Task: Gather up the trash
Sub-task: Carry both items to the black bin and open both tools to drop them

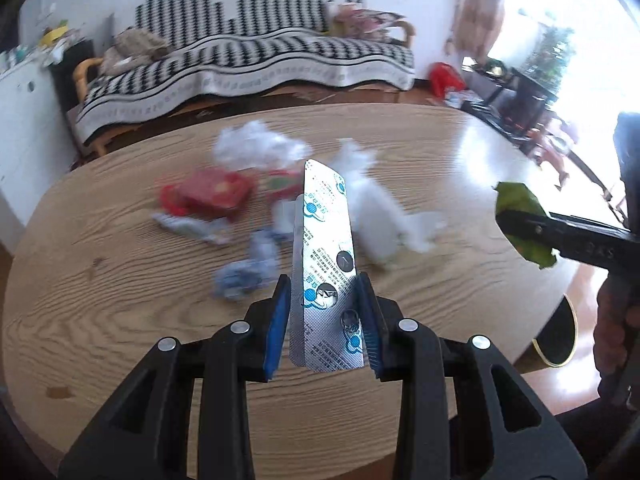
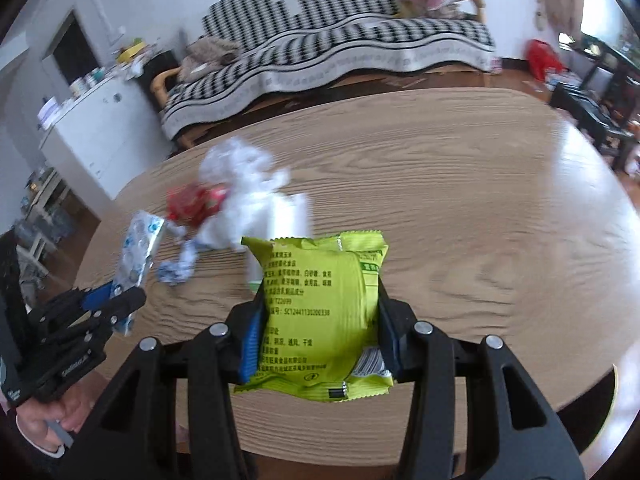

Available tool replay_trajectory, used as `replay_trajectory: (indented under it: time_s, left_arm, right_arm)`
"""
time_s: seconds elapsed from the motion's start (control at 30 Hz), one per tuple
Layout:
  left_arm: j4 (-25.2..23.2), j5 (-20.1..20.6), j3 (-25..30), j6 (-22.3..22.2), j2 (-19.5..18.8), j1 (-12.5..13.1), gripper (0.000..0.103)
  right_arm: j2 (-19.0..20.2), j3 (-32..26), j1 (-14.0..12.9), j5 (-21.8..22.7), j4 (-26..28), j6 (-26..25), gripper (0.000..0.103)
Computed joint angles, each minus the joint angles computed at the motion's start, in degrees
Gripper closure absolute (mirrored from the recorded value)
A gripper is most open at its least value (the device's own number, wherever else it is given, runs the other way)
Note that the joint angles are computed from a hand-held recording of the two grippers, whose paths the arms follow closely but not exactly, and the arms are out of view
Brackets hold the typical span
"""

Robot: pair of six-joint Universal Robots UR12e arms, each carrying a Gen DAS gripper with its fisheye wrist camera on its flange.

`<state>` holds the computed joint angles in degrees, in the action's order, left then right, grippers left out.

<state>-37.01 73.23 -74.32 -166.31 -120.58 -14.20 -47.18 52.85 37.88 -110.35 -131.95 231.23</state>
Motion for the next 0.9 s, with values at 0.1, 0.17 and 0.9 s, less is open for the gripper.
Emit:
replay_trajectory:
  time_s: [0.1, 0.17, 0.9]
  left_arm:
    - [0.7, -1.5, -0.2, 2.0, -0.2, -2.0, 0.07]
    - [0.3, -2.6, 0.2, 3.0, -0.5, -3.2, 0.07]
    - [-13.4, -14.9, 5.5, 14.0, -6.6, -18.5, 0.07]
  right_arm:
    - [-4.9, 8.0, -0.4, -2.9, -1.1, 3.5, 0.056]
    - [-7.7, 12.3, -0.5, -4.8, -1.2, 6.2, 0.056]
    - [-32.2, 46.8, -2.2, -9.8, 10.7, 42.1, 0.056]
